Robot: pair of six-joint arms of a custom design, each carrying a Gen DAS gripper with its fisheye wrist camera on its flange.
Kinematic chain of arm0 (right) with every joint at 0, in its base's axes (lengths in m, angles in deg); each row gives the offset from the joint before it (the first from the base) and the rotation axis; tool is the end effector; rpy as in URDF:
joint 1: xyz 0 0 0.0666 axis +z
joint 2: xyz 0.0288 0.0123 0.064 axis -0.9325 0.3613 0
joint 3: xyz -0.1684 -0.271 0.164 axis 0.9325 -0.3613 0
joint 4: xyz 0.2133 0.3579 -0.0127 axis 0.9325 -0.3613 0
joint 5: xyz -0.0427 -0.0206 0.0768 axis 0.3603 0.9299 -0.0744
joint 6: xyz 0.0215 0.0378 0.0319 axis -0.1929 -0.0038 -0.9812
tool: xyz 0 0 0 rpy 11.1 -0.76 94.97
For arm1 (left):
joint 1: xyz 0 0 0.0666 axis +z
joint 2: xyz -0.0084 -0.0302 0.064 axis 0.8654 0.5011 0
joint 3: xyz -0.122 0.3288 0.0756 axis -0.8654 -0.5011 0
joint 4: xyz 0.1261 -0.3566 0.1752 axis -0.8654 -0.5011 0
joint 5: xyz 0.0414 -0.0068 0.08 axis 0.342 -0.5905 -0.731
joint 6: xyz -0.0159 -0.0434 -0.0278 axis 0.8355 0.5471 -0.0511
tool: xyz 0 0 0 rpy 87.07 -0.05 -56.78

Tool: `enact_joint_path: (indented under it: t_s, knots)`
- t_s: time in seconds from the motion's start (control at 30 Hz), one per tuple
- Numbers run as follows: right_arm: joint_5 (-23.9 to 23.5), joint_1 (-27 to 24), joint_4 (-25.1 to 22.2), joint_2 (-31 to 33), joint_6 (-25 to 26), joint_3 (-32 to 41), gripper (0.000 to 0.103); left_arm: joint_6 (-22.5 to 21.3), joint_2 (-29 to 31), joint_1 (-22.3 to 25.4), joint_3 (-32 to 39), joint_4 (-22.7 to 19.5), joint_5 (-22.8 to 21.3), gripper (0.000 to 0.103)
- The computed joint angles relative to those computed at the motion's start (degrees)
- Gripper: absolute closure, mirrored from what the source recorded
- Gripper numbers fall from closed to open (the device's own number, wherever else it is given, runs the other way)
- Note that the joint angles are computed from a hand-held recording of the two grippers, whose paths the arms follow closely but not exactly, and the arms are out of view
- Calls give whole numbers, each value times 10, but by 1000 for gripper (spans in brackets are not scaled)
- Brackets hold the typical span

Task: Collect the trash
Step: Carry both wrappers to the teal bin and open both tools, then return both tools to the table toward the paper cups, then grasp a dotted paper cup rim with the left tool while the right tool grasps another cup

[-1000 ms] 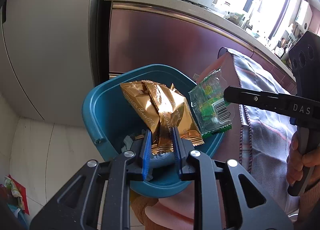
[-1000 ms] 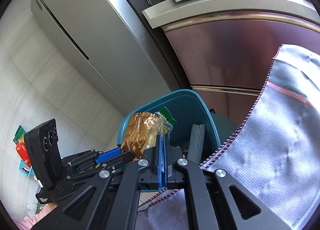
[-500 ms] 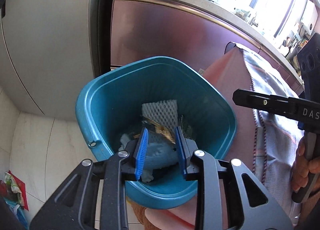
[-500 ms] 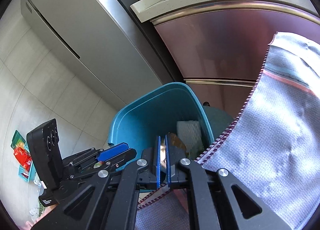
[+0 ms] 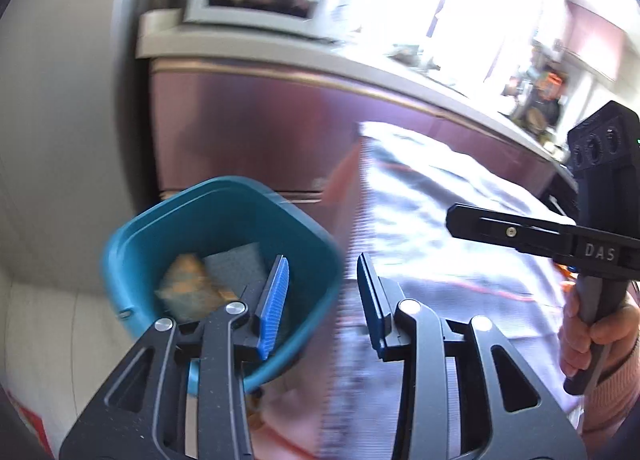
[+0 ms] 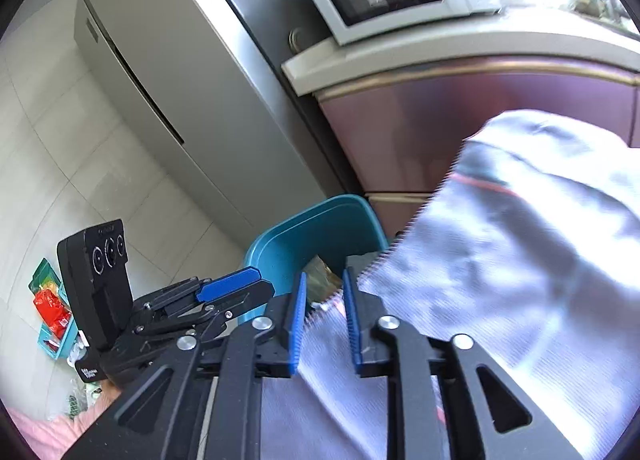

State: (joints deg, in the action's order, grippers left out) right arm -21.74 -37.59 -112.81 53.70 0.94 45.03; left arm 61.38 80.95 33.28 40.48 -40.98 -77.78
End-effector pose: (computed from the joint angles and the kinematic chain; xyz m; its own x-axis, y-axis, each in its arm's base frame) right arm 0.3907 0.2445 0.3421 -0.7300 0.0538 -0.6813 -0.3659 0.8112 0.4561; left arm 0.4662 -0.2399 0.3077 -0.6716 0.0637 -0.7382 0.3871 0.8797 -0.2762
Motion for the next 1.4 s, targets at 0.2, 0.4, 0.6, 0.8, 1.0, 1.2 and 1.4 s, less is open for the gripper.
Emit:
enact_joint_path:
  t_s: [0.2,0.4,0.6,0.8,1.0,1.2,1.4]
  knots:
    - [56,-21,-14,-121,-5,-86,77,-29,5,-57,25,7,27,65]
    - [122,-52,-68,-257,-32,-170,75,-44,39,-119,71,-2,48,65]
    - [146,-115,-127,-391,-77,-249,74,-57,82,-169,116,-14,65,64]
    - [130,-204,-183,-519,-122,-319,69,-63,145,-209,193,-40,83,65]
    - [54,-333,-211,-605,-133,-364,69,-68,233,-236,322,-95,112,65]
    - [-22,-429,-189,-616,-140,-384,69,-75,351,-263,501,-182,121,65]
    - [-87,-485,-163,-606,-148,-397,69,-63,485,-279,720,-291,145,65]
